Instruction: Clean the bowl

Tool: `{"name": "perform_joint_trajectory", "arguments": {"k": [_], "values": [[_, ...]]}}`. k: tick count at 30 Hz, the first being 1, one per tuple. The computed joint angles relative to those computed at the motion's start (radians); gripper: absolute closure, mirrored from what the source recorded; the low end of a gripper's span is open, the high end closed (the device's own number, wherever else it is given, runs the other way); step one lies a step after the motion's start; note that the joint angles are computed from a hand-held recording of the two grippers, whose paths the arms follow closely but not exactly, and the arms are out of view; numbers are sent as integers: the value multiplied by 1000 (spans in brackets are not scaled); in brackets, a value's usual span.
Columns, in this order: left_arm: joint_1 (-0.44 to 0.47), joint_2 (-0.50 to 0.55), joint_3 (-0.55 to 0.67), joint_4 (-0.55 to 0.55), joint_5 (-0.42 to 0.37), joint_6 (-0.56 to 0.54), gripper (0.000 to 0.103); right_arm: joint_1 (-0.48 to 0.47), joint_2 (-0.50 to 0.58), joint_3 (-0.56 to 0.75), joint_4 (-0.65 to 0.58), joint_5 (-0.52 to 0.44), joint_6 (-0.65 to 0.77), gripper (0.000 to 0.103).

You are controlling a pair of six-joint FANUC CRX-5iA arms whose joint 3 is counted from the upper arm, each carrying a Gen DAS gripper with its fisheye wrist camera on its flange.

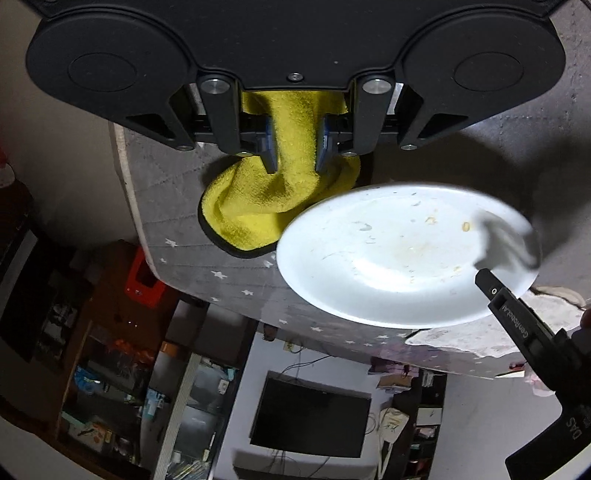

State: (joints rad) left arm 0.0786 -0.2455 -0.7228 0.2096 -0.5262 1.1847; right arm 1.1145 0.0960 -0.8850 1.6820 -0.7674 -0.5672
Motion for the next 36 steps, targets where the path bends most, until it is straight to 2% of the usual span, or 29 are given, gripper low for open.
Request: {"name": "perform_joint_trajectory", "arguments": {"k": [2, 7, 10, 15, 18, 23, 25, 29, 36], "values": [[9, -11, -19, 36, 3, -48, 69, 4, 0, 3, -15, 3, 13, 76], [28, -56, -58, 82, -7, -89, 67, -17, -12, -3, -2, 38, -36, 76], [35, -76, -63, 86, -32, -61, 66, -6, -20, -6, -10, 41, -37, 81], [30, -96, -55, 56, -67, 15, 65, 21, -31, -12, -14, 36, -50, 84], [41, -95, -60, 91, -95, 6, 64, 39, -45, -25, 2, 32, -91, 84], [29, -87, -56, 85, -99, 29, 64, 93, -61, -38, 0, 4, -110, 84], [23, -83, -56, 84, -95, 31, 67, 113, -68, -42, 1, -7, -115, 85], [4, -74, -43, 42, -82, 57, 67, 143, -83, -46, 10, -17, -107, 85], [-16, -75, -37, -6, -66, 61, 66, 103, -58, -34, 97, -14, -127, 85]]}}
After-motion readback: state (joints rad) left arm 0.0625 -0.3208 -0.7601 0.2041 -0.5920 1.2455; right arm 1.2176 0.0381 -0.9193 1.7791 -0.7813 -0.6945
